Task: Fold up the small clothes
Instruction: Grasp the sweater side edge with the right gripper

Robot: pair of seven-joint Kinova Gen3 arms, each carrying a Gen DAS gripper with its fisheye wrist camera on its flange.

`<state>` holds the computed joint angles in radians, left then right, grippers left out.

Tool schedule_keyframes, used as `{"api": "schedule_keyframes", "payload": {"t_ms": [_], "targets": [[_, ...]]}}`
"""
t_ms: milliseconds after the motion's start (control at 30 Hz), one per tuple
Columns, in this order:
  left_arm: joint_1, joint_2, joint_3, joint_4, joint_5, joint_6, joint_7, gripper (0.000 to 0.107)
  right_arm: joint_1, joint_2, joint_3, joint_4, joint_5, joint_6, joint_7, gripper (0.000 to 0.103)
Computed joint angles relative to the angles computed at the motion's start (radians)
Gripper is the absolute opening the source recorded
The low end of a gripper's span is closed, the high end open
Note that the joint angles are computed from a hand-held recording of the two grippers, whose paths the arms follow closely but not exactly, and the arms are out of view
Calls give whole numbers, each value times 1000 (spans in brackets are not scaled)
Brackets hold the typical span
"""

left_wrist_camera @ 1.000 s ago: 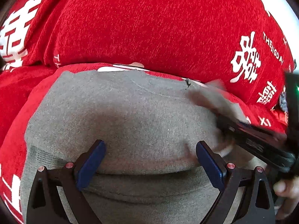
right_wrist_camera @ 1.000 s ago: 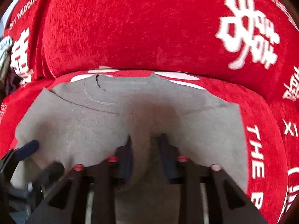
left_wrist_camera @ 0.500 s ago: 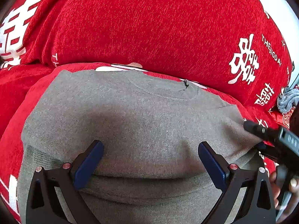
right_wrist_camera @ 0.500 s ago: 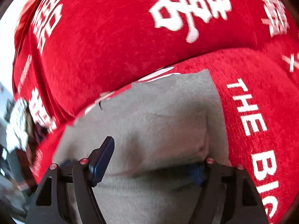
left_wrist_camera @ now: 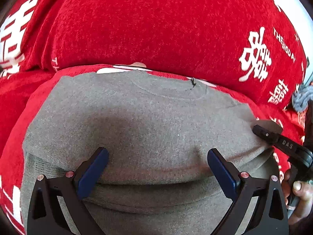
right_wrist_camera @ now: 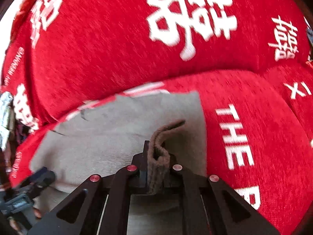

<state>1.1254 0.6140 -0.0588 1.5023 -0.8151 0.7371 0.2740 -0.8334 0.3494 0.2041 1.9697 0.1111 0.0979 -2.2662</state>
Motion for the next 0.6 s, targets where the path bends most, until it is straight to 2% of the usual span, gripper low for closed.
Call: {"api": "schedule_keyframes", "payload": {"t_ms": [100, 167, 300, 333, 400, 467, 500, 600], "targets": [[1, -6, -2, 13, -9, -23, 4, 101, -96, -20, 118, 51, -23, -68, -28, 7], [3, -8, -4, 18, -13, -32, 8, 101, -169, -19, 195, 64, -45, -77, -18, 7], [-3, -23, -4, 36, -9, -57, 9, 101, -174, -2, 205, 29, -69, -3, -11, 7], [-22, -33, 15, 36, 5, -55, -5, 101, -169, 2, 198, 18, -57, 19, -21, 7], [-12, -57, -3, 54, 3, -68, 15, 101, -168, 6, 192, 5, -24, 42, -43, 8], [8, -85, -27, 73, -22, -67, 49, 101, -143, -6, 162, 5, -1, 52, -39, 19], [-6, -89, -11, 69, -26, -42, 42, 101, -152, -14, 172, 11, 17, 56, -56, 22], [-61, -75, 38, 19, 26, 64, -40, 101, -261, -42, 292, 30, 113, 84, -170, 41]]}}
